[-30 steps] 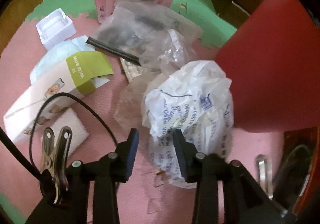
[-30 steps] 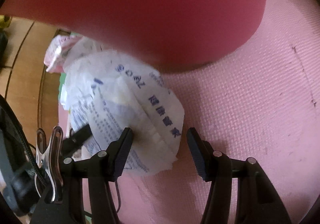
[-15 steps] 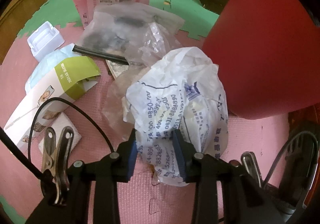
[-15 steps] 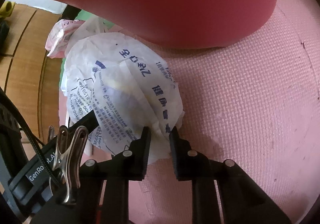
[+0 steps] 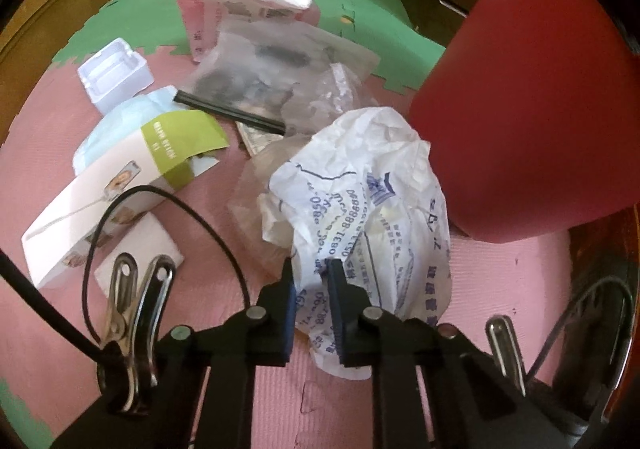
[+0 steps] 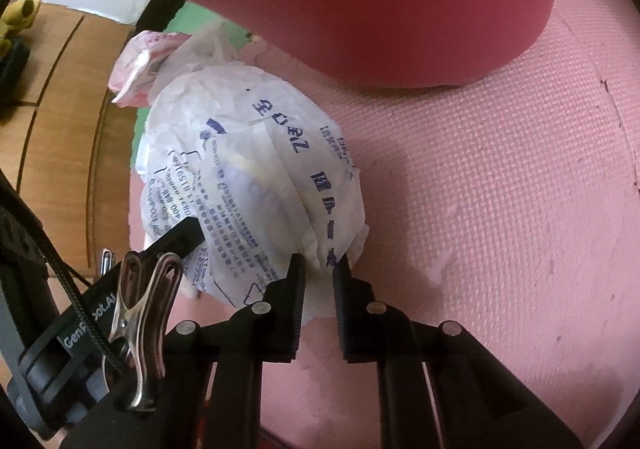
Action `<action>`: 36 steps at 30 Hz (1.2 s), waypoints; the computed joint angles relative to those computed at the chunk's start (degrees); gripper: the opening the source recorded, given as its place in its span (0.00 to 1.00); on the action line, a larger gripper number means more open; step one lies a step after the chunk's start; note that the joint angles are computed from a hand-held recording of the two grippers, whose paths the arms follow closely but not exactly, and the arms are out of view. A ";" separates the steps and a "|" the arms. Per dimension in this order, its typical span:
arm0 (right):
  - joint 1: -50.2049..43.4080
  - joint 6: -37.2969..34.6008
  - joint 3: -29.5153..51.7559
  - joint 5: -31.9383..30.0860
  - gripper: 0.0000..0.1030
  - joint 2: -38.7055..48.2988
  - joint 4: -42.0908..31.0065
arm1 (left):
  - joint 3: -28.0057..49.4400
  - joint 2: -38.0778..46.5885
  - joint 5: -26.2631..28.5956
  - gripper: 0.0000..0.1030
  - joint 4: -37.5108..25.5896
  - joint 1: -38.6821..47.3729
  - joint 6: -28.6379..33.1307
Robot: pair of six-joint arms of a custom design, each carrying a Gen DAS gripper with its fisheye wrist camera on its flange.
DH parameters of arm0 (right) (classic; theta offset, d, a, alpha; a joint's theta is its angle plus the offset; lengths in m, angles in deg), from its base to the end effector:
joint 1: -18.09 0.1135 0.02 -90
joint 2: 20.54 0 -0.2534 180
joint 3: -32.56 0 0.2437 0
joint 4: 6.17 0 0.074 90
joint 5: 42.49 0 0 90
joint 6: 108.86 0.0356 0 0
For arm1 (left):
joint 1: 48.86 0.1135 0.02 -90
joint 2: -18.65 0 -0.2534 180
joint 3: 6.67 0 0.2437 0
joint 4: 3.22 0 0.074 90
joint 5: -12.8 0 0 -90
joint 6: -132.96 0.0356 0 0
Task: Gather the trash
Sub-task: 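Lift the white printed bag with both tools and carry it over the bucket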
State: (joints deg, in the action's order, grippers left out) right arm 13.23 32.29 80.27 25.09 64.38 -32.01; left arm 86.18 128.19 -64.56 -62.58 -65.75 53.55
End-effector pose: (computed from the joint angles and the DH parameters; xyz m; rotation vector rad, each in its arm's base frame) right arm 0.2404 -0.0068 0.1232 1.1813 2.5006 0.7636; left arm 0.3464 -0.1133 0.1768 0.7250 2.7999 -0.3393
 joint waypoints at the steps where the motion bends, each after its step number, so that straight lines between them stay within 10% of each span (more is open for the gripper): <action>1: 0.25 -0.02 -0.24 -0.14 0.13 -1.11 -0.53 | -0.05 -0.52 -0.01 0.14 -0.50 0.31 0.16; 36: 25.97 -2.49 11.01 32.88 0.13 -41.39 -27.41 | 6.92 -27.57 13.16 0.13 -11.69 4.98 2.66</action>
